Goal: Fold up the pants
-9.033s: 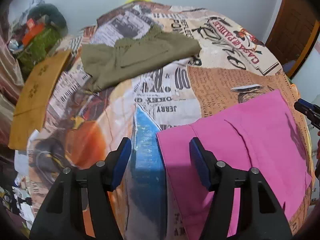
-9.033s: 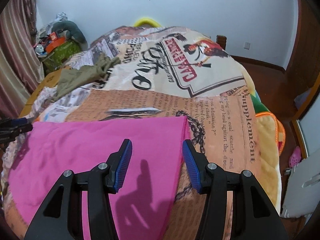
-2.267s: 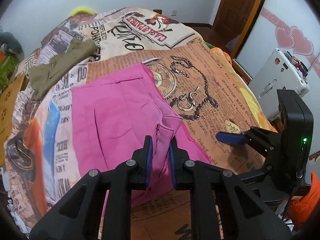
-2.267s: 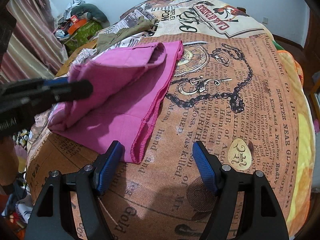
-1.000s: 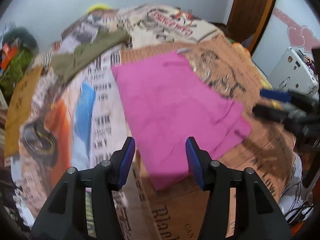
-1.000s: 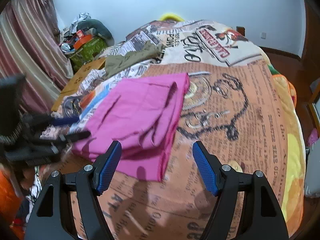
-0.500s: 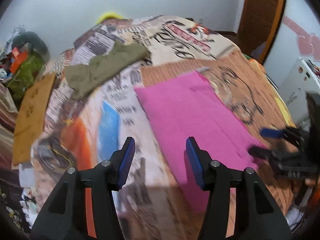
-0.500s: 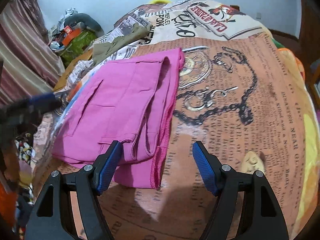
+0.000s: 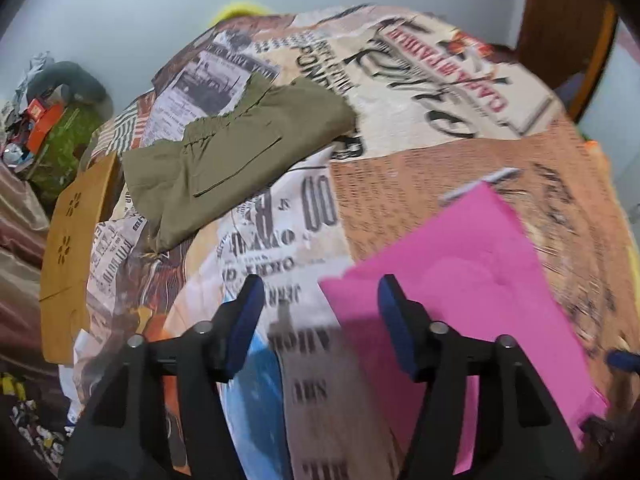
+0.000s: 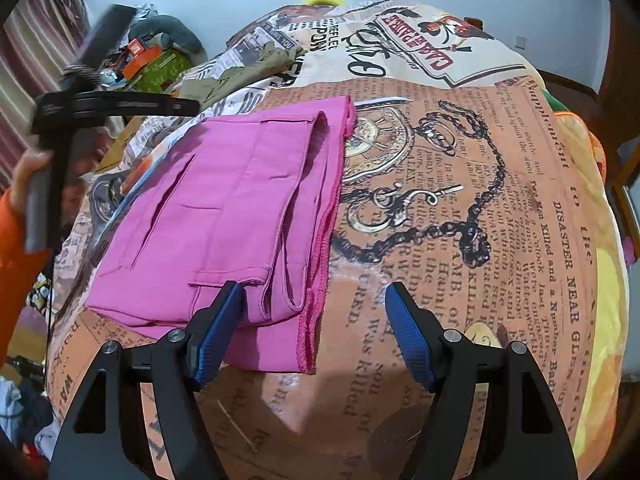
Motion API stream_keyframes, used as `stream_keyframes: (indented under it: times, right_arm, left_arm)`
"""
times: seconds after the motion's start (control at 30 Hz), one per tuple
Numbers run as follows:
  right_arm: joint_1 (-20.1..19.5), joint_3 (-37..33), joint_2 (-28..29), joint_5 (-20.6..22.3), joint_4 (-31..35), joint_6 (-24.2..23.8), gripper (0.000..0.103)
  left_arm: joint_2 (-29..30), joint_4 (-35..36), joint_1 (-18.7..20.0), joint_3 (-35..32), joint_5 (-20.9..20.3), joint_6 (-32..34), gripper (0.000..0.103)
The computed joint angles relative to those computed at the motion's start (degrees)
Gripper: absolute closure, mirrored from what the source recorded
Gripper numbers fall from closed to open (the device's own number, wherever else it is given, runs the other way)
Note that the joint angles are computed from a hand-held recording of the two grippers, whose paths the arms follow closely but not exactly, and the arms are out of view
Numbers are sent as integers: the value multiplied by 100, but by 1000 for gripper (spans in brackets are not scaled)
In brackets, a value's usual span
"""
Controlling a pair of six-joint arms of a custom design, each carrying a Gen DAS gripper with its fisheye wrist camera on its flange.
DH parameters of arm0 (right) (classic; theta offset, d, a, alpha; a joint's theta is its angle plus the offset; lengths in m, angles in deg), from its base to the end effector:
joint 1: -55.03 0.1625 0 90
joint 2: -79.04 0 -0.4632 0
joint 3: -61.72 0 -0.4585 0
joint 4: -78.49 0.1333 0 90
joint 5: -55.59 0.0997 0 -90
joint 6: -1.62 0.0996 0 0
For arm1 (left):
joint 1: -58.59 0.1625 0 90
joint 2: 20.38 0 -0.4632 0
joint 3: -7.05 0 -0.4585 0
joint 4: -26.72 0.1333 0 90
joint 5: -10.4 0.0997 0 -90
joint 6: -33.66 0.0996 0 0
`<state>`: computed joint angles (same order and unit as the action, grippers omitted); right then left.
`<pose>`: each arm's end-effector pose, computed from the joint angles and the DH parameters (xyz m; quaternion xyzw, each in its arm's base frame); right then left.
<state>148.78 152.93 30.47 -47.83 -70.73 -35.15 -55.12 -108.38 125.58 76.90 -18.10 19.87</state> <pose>0.1601 -0.7581 0.1348 0.3245 -0.9278 0.1044 0.1515 -0.1337 -0.8799 0.1332 0.0244 0.8570 -0.2318 0.4597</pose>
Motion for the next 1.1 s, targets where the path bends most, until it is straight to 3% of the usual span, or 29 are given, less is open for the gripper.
stream_keyframes:
  times: [0.17,0.23,0.47,0.67,0.83,1.0,1.1]
  right_arm:
    - [-37,-114,70,-12,-34,49,33]
    - [-41,-186,120,-59,-86,-2,33]
    - [-9,-428,262,-322,-393,62,33]
    - [-16,-377,122,-109,-439,262,33]
    - [5,-219,6,-90,-528,206,33]
    - [29,-89,-67,-89,-561,166,33]
    - [27,19,-118,-30,-643,111,33]
  left_arm:
    - [252,621,235,-370,-52,-344,42]
    - [192,160,232,-148,1,-146,38]
    - [-357,69,152,652,-211,-369,36]
    - [-879,-184,-31,1509,-343,-675,36]
    - [-1098,-583,-349,2198,-137,-561,36]
    - [-1258,-825,-521,2565,-561,-692,36]
    - [-1315,-1014,-618,2734,-423,-761,36]
